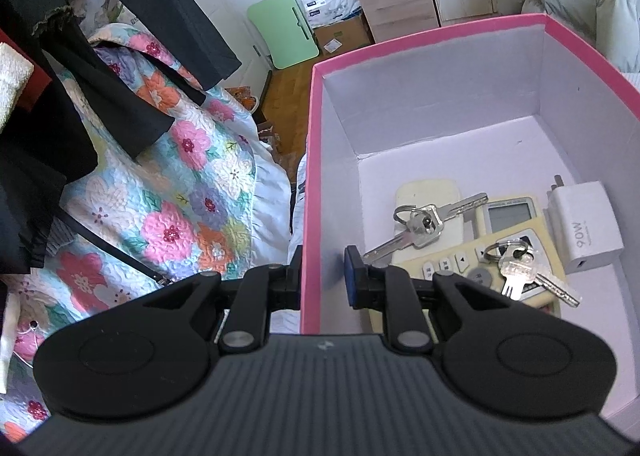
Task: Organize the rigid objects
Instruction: 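Lower the keys into the pink box and open the right tool, then move the right tool to the white power bank and grasp it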
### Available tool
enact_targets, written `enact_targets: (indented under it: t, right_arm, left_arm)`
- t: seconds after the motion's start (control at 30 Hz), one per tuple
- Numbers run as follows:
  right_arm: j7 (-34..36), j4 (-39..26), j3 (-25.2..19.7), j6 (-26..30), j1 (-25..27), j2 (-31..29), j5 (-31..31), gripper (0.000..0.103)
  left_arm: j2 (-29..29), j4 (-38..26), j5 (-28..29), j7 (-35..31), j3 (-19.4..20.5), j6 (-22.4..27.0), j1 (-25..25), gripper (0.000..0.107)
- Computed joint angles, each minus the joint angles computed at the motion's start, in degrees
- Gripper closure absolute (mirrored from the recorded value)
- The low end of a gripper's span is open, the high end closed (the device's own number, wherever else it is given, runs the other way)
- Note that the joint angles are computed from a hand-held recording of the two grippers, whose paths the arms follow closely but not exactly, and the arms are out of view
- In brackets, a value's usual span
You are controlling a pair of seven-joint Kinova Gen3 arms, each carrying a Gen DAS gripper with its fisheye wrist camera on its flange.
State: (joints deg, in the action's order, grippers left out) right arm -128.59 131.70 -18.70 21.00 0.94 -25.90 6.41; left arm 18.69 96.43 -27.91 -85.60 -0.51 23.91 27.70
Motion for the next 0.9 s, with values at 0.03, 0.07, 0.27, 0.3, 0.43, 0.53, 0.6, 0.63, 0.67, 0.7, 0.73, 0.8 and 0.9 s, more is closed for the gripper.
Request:
enact_targets:
  t: [0.03,0.07,0.27,0.3,0.43,0.53,0.6,0.63,0.67,0.7,0.73,0.8,0.9]
  right_arm:
    - [-0.78,0.75,-0.71,0.43,0.78,-0.68,-0.07,0.036]
    - [-1.29,1.59,-0.85,1.09,0.94,-1.61,-0.34,0.036]
    - [-5.26,5.79,-3.21,3.53,3.41,-4.4,-1.26,0.036]
    - [-6.09,6.35,-4.39,4.14,4.24,-4.84,-0.95,0.035]
    - [-9.24,8.84,-7.63,5.09,6.28,-6.47,0.36,0.035]
    - [-11.82,11.54,-11.94,2.48,9.99,-7.66,2.14,0.032]
    - [-13.12,12.6,-14.75,1.11,12.8,-7.22,2.9,0.031]
    - [-13.32,12.88,-15.36,0.73,13.56,-6.54,3.22,0.031]
    - [-13.39,13.29,-15.52,0.34,14.06,-5.87,3.58,0.031]
    - [-13.77,13.66,-16.24,-0.68,15.32,-4.72,4.16,0.031]
    - [-14.04,14.04,-16.55,-1.21,16.04,-4.13,4.6,0.03]
    - [-15.05,14.55,-18.9,-2.57,19.83,-2.77,6.59,0.03]
    - [-14.61,15.55,-19.67,-5.58,24.42,-0.81,10.31,0.03]
  left_arm:
    - [0.02,0.03,-0.4,0.31,-0.31,0.08,0.4,0.09]
    - [0.03,0.05,-0.85,0.72,-0.62,0.15,0.81,0.089]
    - [0.09,0.17,-2.83,2.2,-1.21,0.45,1.88,0.089]
    - [0.11,0.17,-3.27,2.5,-1.32,0.59,2.17,0.089]
    - [0.42,0.05,-6.44,4.3,-2.28,1.26,4.02,0.088]
    - [0.43,0.27,-8.16,5.81,-2.54,1.37,4.72,0.087]
    - [0.41,0.35,-8.52,6.47,-2.31,1.45,4.65,0.087]
    - [0.37,0.39,-8.56,6.52,-2.1,1.45,4.47,0.087]
    - [0.37,0.38,-8.68,6.55,-1.96,1.49,4.36,0.087]
    - [0.35,0.4,-8.81,6.66,-1.89,1.52,4.32,0.087]
    - [0.36,0.39,-8.87,6.64,-1.77,1.51,4.19,0.087]
    - [0.35,0.4,-8.99,6.69,-1.62,1.52,4.07,0.087]
    - [0.35,0.42,-8.93,6.81,-1.43,1.53,3.93,0.087]
